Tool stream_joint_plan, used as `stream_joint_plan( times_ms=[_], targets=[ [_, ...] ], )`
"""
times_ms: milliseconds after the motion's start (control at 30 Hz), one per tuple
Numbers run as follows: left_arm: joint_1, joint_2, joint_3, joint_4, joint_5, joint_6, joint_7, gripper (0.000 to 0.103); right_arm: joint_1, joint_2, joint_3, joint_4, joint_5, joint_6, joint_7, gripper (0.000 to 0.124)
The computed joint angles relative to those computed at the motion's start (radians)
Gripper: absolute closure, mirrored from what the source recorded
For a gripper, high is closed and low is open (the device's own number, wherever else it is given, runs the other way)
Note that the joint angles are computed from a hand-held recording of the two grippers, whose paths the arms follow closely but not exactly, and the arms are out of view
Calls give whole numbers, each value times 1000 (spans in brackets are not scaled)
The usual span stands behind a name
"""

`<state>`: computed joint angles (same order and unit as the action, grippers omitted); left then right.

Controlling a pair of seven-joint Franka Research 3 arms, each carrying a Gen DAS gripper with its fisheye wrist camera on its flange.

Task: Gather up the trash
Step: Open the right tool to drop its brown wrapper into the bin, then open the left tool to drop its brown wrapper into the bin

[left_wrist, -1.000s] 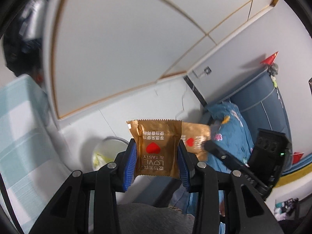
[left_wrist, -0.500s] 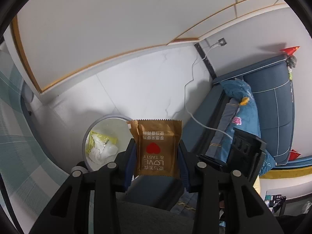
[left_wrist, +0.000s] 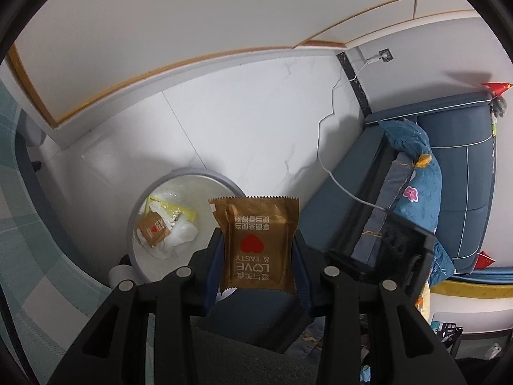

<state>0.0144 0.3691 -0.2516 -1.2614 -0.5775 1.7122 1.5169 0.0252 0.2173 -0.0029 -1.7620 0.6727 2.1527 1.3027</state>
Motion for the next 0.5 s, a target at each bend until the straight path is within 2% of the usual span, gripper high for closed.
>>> stream_joint_plan(
  times_ms=[67,133,233,400,500],
  targets=[
    [-6,10,-1,6,8,-11,-10,69,7,-7,-2,-6,-19,27,16,60],
    [-12,22,-2,16,21,-24,-25,69,5,-19,-7,-16,-22,45,20,55],
    [-21,43,-6,35,36,-52,-50,69,4,-19,-10,-20,-30,56,34,48],
    [-38,73,-10,67,82,-94,-73,68,1,-32,-10,-43,-26,79,34,45],
    [-46,85,-11,79,104,-119,-92,67,2,-39,-11,-51,-28,86,41,36]
  ],
)
